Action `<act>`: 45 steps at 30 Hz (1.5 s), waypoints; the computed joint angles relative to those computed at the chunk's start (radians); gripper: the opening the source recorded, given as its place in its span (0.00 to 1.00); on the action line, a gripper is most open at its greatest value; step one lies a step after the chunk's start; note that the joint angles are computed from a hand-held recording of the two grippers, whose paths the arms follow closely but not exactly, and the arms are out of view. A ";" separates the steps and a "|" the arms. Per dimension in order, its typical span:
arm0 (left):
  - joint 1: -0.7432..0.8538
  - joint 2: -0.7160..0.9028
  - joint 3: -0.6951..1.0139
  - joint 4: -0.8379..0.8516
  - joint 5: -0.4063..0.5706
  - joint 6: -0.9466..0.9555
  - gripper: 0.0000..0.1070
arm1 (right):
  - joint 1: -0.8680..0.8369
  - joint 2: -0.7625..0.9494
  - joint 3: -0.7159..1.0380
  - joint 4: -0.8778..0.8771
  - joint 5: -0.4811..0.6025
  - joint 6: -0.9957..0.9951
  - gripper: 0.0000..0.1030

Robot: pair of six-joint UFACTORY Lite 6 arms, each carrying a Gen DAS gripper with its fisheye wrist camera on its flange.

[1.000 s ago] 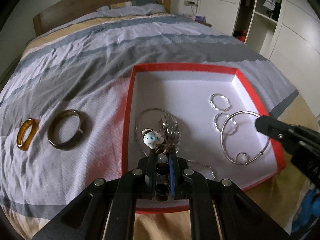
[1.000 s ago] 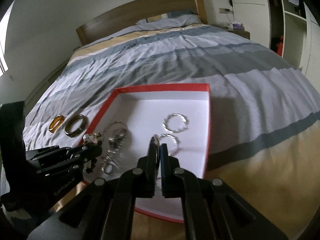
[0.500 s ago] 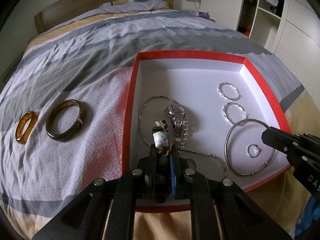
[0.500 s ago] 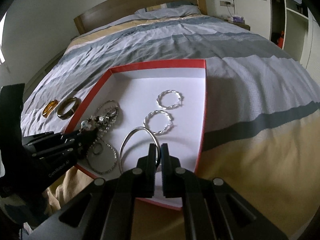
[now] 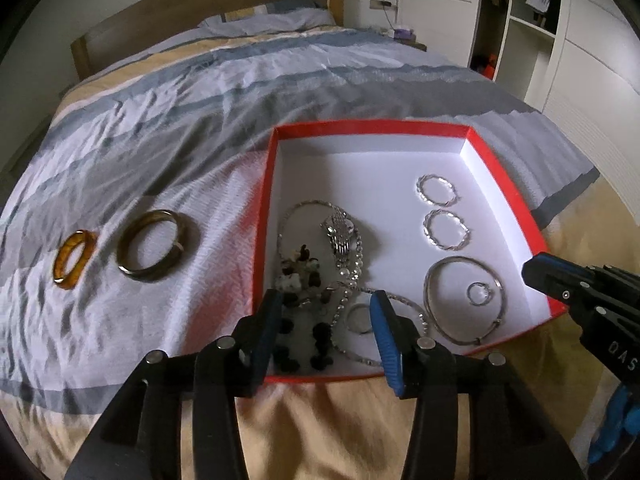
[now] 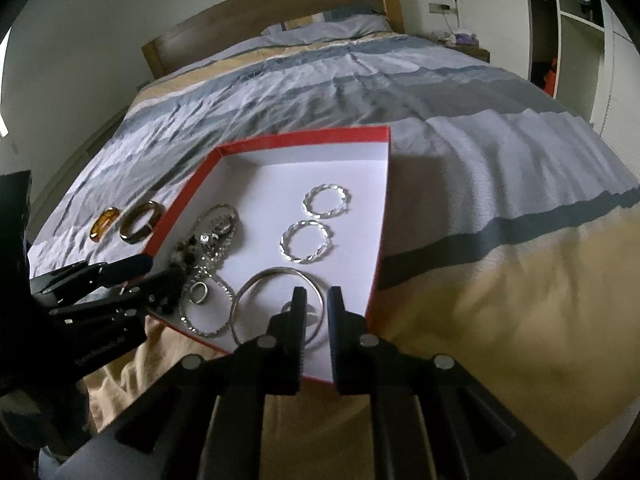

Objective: Organize jewelry
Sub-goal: 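Open both tools to drop the bracelet and bangle into the box, then move both open tools back over the amber and bronze bangles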

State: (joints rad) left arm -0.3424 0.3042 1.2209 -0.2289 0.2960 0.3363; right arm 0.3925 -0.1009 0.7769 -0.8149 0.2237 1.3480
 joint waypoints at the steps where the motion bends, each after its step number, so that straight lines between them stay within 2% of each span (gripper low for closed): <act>1: 0.003 -0.023 -0.009 0.008 0.006 -0.010 0.43 | 0.006 -0.028 -0.010 0.012 0.016 -0.008 0.11; 6: 0.015 -0.157 -0.070 0.016 0.045 -0.031 0.44 | 0.059 -0.166 -0.030 0.093 0.129 -0.075 0.12; 10: 0.024 -0.291 -0.135 0.043 0.087 -0.056 0.44 | 0.151 -0.272 -0.024 0.104 0.265 -0.062 0.12; 14: 0.059 -0.442 -0.196 0.059 0.163 -0.053 0.46 | 0.292 -0.341 0.009 0.079 0.420 0.001 0.26; 17: 0.127 -0.573 -0.242 0.050 0.235 -0.018 0.50 | 0.438 -0.365 0.057 0.027 0.554 0.078 0.26; 22: 0.333 -0.763 -0.294 -0.072 0.353 0.172 0.54 | 0.689 -0.332 0.181 -0.055 0.769 0.201 0.26; 25: 0.542 -0.845 -0.296 -0.212 0.454 0.383 0.58 | 0.822 -0.266 0.289 -0.095 0.880 0.243 0.26; 28: 0.818 -0.862 -0.267 -0.380 0.584 0.638 0.63 | 0.912 -0.191 0.393 -0.129 0.947 0.263 0.26; 31: 1.100 -0.807 -0.210 -0.509 0.719 0.852 0.65 | 0.956 -0.104 0.488 -0.150 0.966 0.270 0.26; 35: 1.252 -0.685 -0.148 -0.561 0.743 0.974 0.65 | 0.919 0.026 0.601 -0.138 0.904 0.223 0.27; 37: 1.264 -0.603 -0.116 -0.571 0.706 1.003 0.66 | 0.867 0.106 0.658 -0.122 0.843 0.189 0.27; 39: 1.237 -0.514 -0.081 -0.569 0.642 1.006 0.66 | 0.802 0.190 0.713 -0.107 0.777 0.154 0.33; 45: 1.050 -0.200 0.096 -0.545 0.440 0.890 0.66 | 0.590 0.489 0.959 0.003 0.595 -0.006 0.35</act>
State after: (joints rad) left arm 0.7080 0.1039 1.3164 -0.7736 0.7364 1.2262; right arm 0.9824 0.3878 1.7356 -0.8118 0.8191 1.3418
